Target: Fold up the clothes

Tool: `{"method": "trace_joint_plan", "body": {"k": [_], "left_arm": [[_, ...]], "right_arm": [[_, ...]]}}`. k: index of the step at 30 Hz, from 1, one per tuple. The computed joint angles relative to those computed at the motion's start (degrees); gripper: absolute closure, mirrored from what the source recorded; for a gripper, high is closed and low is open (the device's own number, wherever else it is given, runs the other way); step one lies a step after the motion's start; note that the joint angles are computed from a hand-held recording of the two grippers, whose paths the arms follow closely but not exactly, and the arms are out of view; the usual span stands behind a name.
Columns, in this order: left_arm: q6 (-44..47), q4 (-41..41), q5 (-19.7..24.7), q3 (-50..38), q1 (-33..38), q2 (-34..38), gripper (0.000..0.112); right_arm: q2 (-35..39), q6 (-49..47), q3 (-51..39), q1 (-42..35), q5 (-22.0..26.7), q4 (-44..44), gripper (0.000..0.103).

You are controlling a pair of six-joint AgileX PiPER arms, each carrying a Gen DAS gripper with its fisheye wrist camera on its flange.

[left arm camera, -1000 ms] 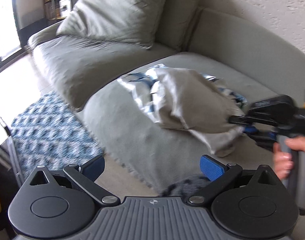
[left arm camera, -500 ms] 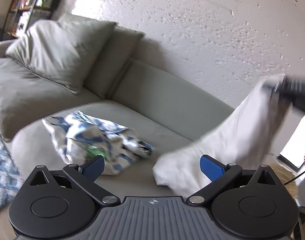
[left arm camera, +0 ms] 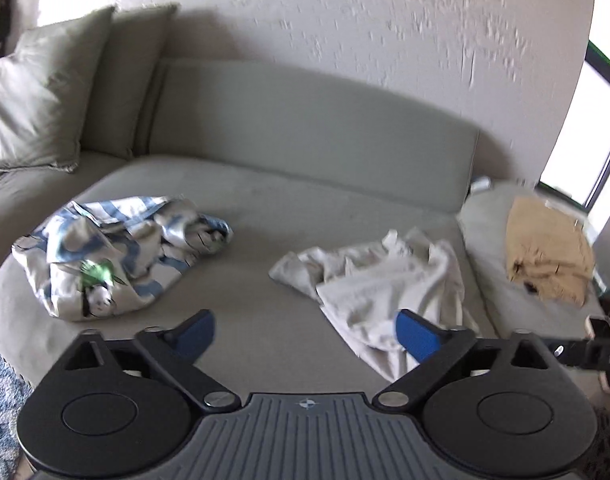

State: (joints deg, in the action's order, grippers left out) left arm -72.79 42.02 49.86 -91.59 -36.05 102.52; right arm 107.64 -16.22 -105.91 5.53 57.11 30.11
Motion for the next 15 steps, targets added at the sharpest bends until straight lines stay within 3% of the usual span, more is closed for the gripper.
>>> {"method": "trace_joint_plan", "body": {"k": [1,3,4,7,8,9,11,15], "left_arm": [[1.74,-1.7,0.92,-2.21,0.2,1.62,0.029],[2.46,-2.93,1.21,-4.25,0.26,3.64,0.03],[2.78,-3.32,1.31,-5.19,0.24,4.57,0.029],[2.63,-2.12,3.79,-7.45,-0.63,6.69,0.03],[2.69,-1.88,4.7,-8.06,-0.74,7.23,0.031],[2.8,-1.74,5.53,-8.58,-0.78,7.71,0.035],[3.78,-3.22,5.92,-8.82,0.21,8.12,0.043],[3.84,-4.03,5.19,-7.91,1.74,8.41,0.044]], "right_arm": [[1.18,-0.24,0.62,-0.9,-2.23,1.15,0.034],[1.11,-2.49,4.65,-3.08,-5.84,3.39,0.052],[1.78,-2.07,5.34,-2.63,-8.13,2.59,0.056],[3.17,-5.99,8.67,-0.71,-15.18,1.05,0.058],[3.79,-8.93,8.59,0.36,-15.65,1.42,0.053],[4.51,-11.8,8.29,1.49,-15.97,1.7,0.037],[6.21,-17.12,7.14,3.75,-16.29,1.85,0.023],[8.98,-16.73,7.78,11.33,-24.31,-10.96,0.023]]}}
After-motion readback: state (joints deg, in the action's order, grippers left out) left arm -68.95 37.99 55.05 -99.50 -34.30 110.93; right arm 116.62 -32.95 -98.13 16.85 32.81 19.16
